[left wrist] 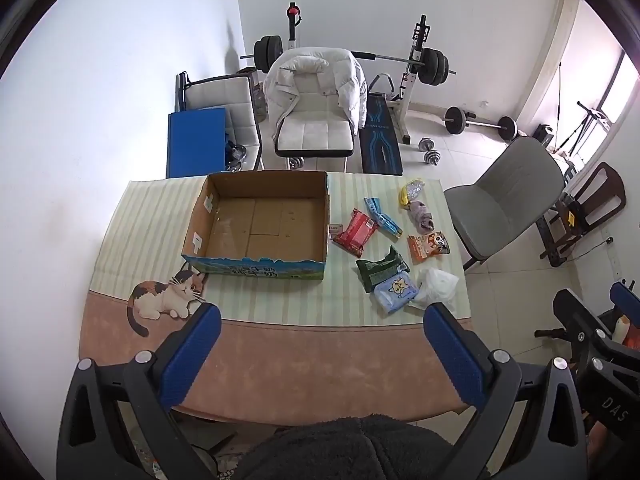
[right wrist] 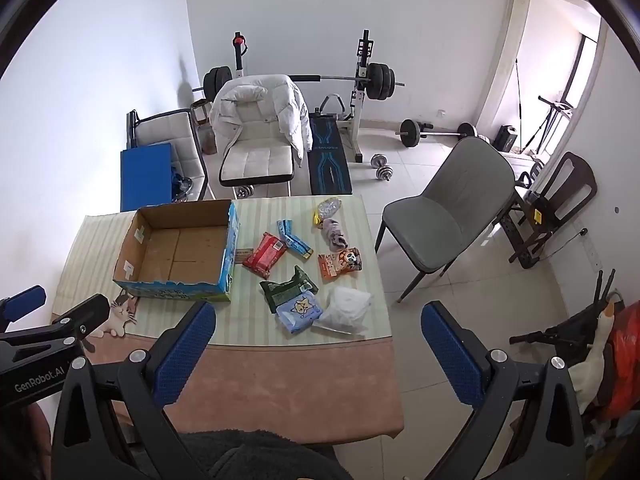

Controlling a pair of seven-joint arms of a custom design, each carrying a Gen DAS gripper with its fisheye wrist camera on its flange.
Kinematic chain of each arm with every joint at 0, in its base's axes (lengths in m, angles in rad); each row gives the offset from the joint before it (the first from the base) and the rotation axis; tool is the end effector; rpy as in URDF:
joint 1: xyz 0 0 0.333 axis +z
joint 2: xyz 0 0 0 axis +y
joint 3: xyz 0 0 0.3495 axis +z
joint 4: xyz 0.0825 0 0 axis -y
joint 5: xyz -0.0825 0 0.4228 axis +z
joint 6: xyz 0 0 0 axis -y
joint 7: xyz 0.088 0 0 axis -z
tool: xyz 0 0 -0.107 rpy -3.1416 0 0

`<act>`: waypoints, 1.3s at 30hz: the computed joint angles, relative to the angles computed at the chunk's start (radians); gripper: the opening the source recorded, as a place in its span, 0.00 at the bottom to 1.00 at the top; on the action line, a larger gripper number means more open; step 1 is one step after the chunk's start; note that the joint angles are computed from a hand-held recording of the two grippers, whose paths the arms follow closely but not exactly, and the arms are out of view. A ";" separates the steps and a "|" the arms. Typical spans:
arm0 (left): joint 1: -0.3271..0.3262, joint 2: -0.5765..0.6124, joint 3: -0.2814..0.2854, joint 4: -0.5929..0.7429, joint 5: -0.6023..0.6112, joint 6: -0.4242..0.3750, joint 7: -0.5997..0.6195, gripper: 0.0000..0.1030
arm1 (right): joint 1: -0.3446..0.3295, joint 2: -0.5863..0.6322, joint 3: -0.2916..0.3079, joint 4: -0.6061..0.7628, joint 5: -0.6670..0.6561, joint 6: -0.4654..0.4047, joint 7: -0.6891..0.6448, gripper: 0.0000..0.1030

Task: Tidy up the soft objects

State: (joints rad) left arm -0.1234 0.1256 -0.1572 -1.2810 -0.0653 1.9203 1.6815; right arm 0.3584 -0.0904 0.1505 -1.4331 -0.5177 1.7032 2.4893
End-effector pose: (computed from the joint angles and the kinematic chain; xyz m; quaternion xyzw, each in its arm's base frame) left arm 0.6334 -0.1775 0.7711 -0.5424 0.7995 -0.2216 0.1321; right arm 0.5102 0.2381 0.8075 -0.5114 0.8000 -0.2739 0.1536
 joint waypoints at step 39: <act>0.006 -0.022 0.000 -0.032 -0.023 0.016 0.010 1.00 | -0.004 -0.027 0.012 -0.031 -0.025 0.006 0.012 1.00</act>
State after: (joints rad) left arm -0.1177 0.1040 -0.1574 -1.3127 -0.0884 1.9358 1.6917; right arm 0.3539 -0.1179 0.1622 -1.4640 -0.5431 1.7097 2.5014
